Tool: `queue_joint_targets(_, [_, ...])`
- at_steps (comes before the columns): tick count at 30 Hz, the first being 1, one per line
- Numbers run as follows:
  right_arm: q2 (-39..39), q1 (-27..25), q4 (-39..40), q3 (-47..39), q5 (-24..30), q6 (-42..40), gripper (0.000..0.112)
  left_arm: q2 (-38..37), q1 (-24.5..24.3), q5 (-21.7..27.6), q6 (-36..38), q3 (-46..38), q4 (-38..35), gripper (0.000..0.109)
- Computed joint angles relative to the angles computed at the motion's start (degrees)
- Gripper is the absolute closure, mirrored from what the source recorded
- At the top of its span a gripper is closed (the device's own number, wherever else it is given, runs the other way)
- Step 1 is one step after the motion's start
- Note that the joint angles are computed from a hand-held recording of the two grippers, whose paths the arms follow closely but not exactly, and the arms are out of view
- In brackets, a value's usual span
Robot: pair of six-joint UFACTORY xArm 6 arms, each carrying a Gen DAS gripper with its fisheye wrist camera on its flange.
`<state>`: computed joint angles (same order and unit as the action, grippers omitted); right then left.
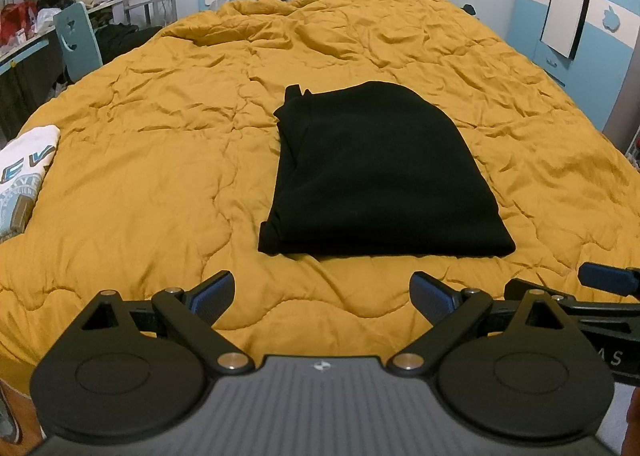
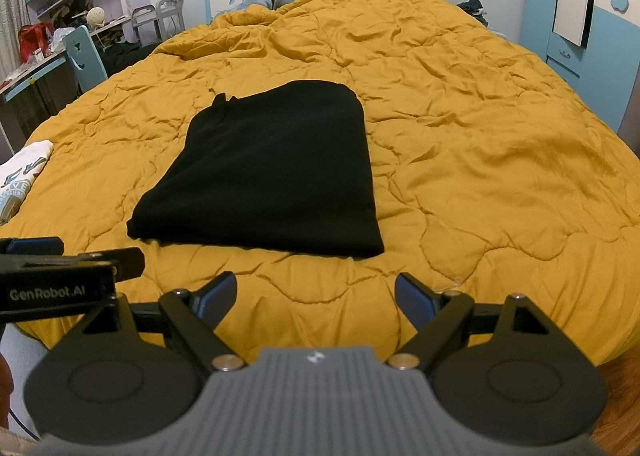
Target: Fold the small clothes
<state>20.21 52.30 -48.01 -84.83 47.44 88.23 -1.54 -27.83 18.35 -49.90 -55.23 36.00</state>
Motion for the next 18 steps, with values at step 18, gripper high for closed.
queue_joint_targets(18, [0.02, -0.02, -0.08, 0.04, -0.07, 0.09, 0.030, -0.53, 0.66, -0.79, 3.05, 0.65, -2.87, 0.006])
